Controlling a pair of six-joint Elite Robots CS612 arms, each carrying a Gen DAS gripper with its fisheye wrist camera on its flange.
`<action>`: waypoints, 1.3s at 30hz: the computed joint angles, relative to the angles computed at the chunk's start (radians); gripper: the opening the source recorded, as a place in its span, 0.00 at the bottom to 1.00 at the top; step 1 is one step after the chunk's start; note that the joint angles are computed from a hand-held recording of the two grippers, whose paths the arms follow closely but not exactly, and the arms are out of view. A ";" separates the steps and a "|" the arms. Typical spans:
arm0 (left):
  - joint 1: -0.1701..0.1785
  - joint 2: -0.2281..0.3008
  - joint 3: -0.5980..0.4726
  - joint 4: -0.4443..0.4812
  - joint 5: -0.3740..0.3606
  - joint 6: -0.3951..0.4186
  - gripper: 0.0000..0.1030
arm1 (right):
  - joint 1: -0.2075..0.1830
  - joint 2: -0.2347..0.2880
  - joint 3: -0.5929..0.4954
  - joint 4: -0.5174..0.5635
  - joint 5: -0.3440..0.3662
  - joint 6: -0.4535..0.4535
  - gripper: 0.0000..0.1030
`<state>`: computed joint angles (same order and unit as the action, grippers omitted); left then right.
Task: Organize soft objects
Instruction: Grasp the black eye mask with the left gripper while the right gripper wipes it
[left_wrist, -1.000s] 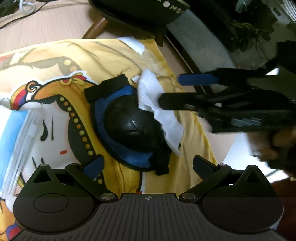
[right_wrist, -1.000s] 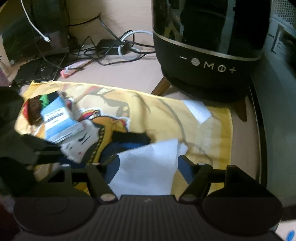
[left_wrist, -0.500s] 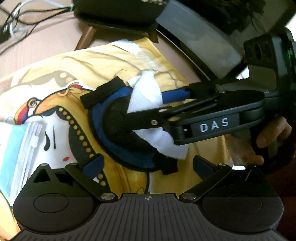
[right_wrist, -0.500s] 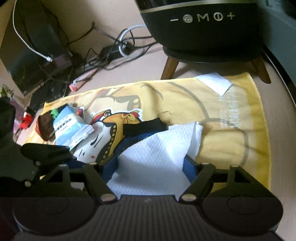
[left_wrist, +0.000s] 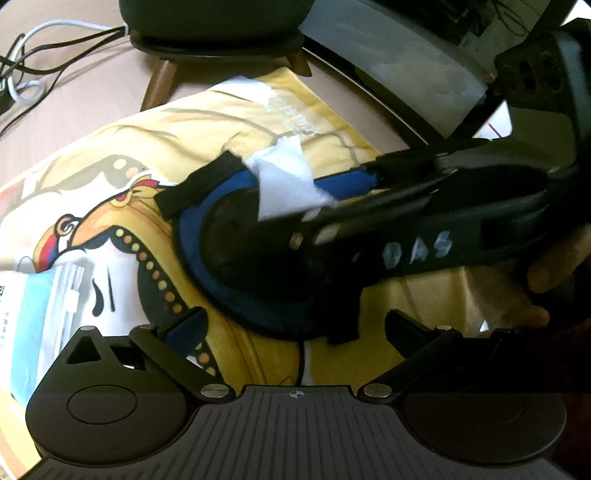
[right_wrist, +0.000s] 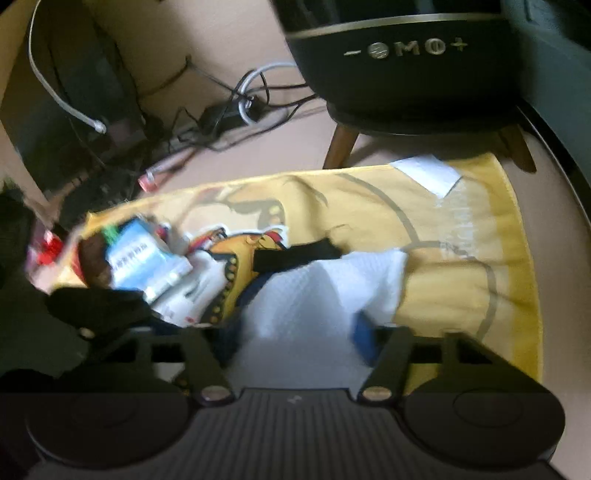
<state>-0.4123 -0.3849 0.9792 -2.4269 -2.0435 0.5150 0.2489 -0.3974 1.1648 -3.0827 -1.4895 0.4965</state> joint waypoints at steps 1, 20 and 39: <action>-0.001 -0.001 0.003 -0.005 0.004 -0.003 1.00 | -0.001 -0.004 0.008 -0.010 0.002 0.001 0.54; 0.037 0.065 -0.142 0.090 -0.142 -0.201 1.00 | -0.037 -0.066 0.124 0.018 0.145 0.016 0.10; -0.009 0.234 -0.535 0.439 -0.078 0.251 1.00 | -0.052 -0.044 0.142 -0.062 0.156 0.130 0.10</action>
<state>-0.4215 -0.1506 0.4439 -1.9883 -2.1216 0.7664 0.1973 -0.4409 1.3064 -3.1444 -1.3336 0.6263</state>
